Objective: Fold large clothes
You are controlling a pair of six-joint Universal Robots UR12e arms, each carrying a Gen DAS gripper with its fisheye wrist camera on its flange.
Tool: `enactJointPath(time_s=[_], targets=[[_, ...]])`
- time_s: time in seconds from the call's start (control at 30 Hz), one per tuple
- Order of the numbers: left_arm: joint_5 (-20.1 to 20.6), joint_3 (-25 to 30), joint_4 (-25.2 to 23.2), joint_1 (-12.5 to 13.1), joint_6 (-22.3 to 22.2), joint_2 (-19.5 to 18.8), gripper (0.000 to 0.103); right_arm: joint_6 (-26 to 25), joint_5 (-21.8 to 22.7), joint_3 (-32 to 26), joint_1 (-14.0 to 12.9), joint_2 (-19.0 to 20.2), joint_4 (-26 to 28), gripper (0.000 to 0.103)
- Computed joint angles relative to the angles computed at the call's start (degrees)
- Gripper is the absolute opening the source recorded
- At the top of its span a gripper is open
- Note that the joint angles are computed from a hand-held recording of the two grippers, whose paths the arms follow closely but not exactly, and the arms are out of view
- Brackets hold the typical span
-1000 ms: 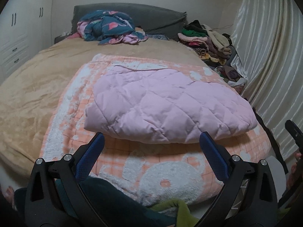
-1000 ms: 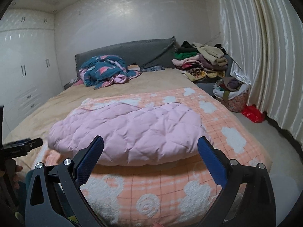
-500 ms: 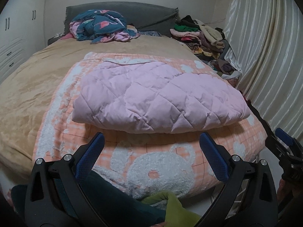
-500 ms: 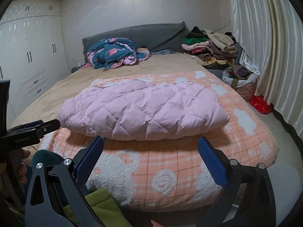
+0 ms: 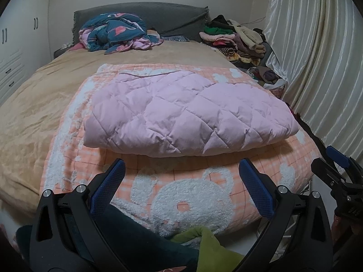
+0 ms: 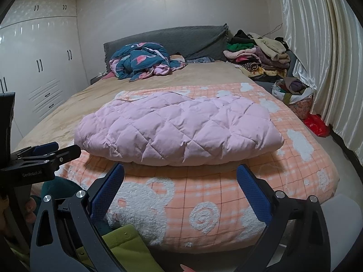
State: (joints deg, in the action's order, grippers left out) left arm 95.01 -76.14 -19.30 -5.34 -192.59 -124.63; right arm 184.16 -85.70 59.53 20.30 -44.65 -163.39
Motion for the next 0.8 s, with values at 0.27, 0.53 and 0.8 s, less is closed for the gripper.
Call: enactJointPath(time_s=[0.27,0.53,0.8], targets=[[0.6,0.27,-0.48,-0.08,0.34,-0.16,0.094,0.28,0.41,-0.32,0.04,0.19,0.32,0.099],[0.19,-0.09,-0.08,0.07,0.26,-0.06,0.094,0.25,0.69,-0.49,0.14,0.37,0.36,0.099],[0.17,-0.2,0.0,0.14,0.25,0.01,0.094,0.27,0.5,-0.69,0.18,0.48,0.44,0.099]])
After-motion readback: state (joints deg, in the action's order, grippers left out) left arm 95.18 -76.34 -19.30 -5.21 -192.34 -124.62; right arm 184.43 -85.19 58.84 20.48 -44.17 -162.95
